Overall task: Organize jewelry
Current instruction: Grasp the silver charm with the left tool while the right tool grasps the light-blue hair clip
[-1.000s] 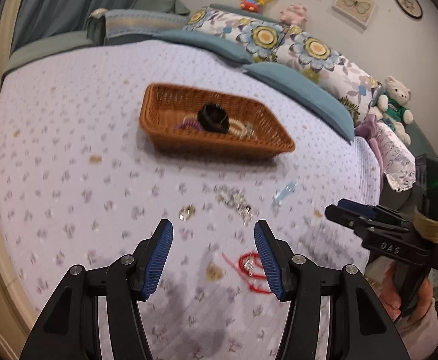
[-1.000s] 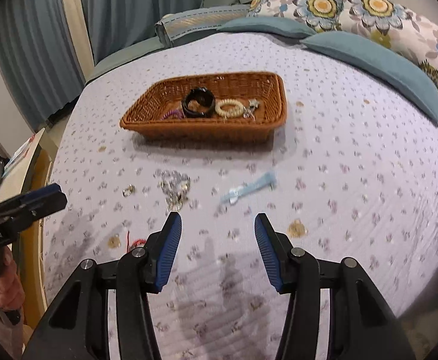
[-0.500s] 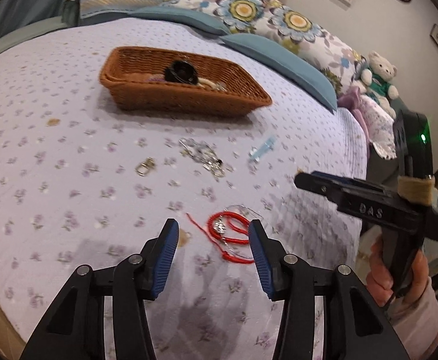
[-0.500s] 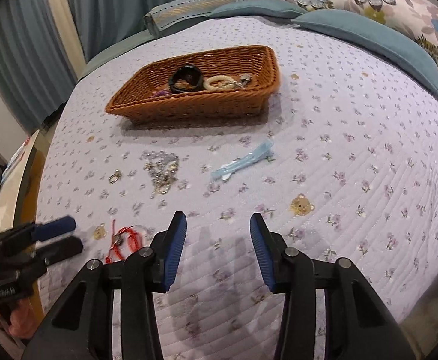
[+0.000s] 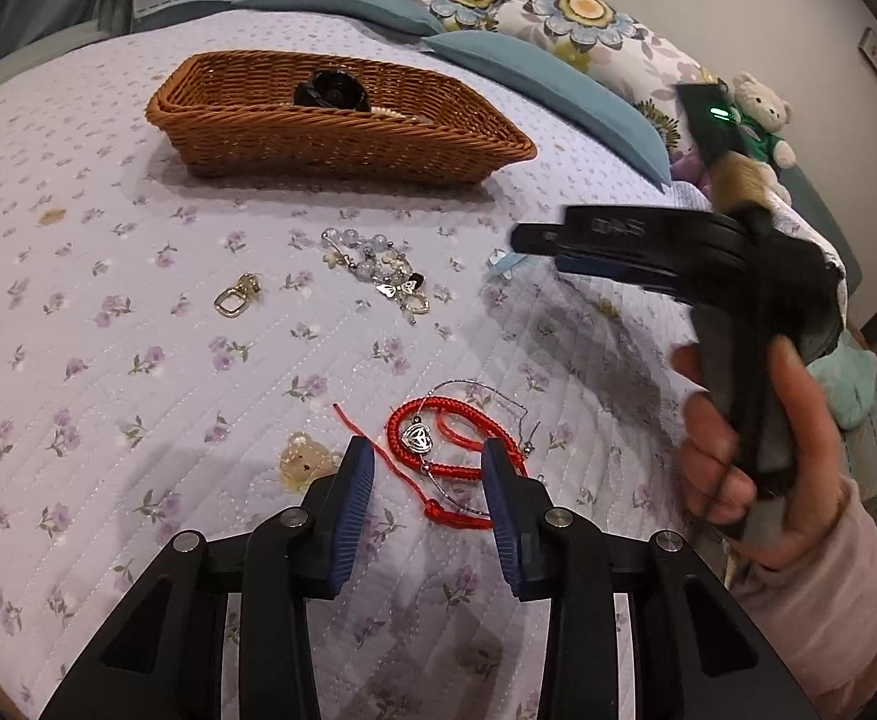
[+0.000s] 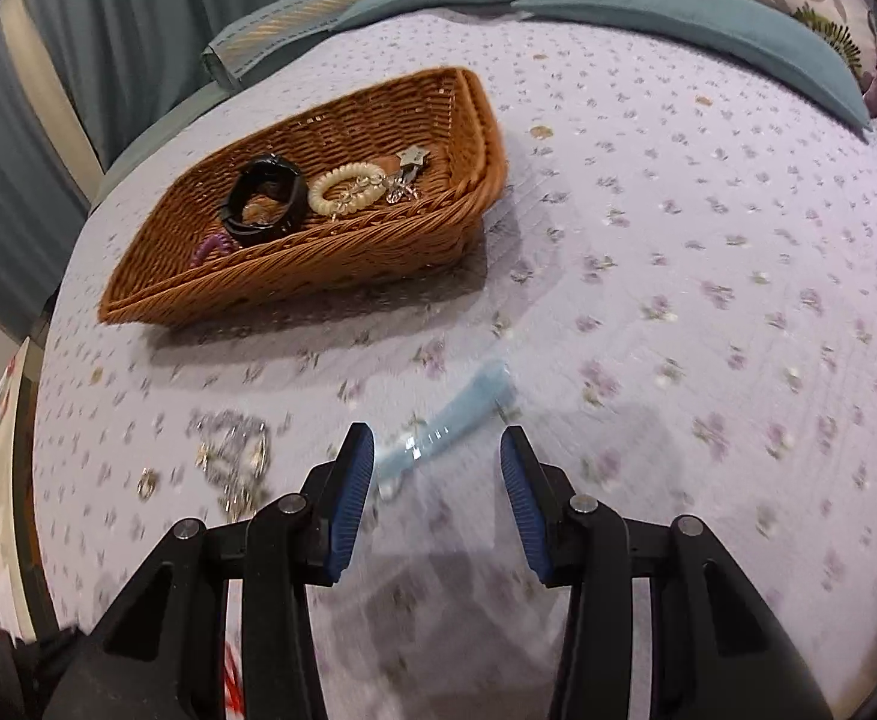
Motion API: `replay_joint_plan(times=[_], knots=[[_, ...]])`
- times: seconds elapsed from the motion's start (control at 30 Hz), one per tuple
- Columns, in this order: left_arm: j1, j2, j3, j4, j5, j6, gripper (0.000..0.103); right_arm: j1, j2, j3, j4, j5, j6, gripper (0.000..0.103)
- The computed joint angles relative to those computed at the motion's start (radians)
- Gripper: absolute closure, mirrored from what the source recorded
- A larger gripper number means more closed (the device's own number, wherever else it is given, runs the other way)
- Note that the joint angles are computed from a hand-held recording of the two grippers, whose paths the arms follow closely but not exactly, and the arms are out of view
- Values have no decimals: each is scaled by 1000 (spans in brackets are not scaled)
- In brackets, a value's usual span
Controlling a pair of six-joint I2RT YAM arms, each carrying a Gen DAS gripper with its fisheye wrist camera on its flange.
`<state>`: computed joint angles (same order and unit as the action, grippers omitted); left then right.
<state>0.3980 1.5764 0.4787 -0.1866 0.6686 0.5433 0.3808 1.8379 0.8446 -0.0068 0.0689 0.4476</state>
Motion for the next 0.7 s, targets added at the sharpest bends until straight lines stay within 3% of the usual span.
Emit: replay_joint_plan(times=[0.23, 0.33, 0.53, 0.63, 0.7], knots=[[-7, 12, 6, -2, -1, 13, 66, 30, 138, 142, -41, 89, 4, 55], [-30, 27, 12, 23, -23, -20, 73, 34, 169, 182, -57, 112, 4, 55], [-71, 42, 11, 80, -72, -84, 87, 49, 220, 243, -81, 175, -27, 75], [-71, 11, -15, 92, -84, -85, 89, 52, 222, 243, -71, 165, -40, 86], [-70, -7, -27, 99, -86, -85, 90, 52, 203, 217, -54, 149, -44, 87]])
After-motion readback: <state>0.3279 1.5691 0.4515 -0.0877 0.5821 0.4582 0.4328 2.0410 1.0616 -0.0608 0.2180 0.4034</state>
